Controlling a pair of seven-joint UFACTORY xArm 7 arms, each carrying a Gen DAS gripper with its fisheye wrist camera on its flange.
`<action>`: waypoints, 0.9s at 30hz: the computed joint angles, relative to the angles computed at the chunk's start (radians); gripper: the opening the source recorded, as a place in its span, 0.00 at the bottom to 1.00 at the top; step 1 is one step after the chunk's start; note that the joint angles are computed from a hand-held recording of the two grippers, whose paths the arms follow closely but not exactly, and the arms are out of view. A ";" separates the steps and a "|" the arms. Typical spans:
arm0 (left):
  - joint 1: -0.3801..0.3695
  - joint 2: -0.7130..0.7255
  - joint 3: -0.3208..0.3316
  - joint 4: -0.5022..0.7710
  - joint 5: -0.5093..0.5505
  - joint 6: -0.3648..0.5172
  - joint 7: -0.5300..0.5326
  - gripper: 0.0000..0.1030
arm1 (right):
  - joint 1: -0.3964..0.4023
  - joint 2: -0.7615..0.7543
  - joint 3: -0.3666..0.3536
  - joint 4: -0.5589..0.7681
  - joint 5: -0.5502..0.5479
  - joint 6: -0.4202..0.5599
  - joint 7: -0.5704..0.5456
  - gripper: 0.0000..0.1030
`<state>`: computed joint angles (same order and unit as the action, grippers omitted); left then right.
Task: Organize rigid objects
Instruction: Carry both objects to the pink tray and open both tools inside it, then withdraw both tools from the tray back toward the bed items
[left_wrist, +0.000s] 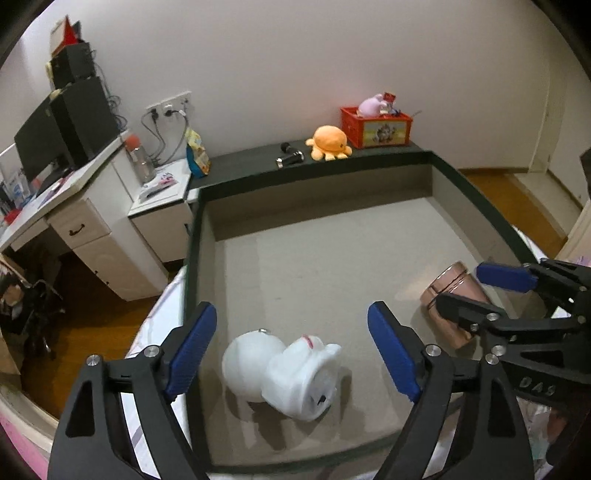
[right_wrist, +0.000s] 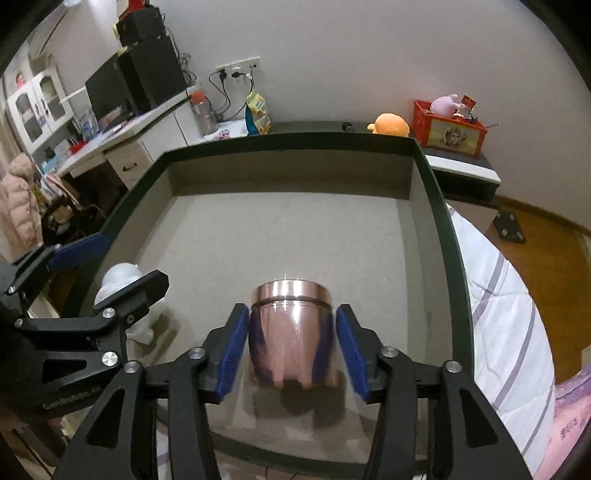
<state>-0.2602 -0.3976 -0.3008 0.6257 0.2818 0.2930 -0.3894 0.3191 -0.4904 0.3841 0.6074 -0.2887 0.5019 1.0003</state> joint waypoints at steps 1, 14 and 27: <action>-0.004 -0.033 0.007 -0.017 -0.003 0.001 0.002 0.88 | -0.003 -0.026 0.009 -0.010 -0.007 -0.002 0.016 0.63; -0.110 -0.829 0.015 -0.351 -0.130 0.094 0.025 1.00 | 0.047 -0.426 0.213 0.015 -0.026 0.228 0.132 1.00; -0.440 -1.570 -0.253 -0.481 -0.255 0.704 -0.130 1.00 | 0.063 -0.709 0.574 0.168 0.043 0.639 0.229 1.00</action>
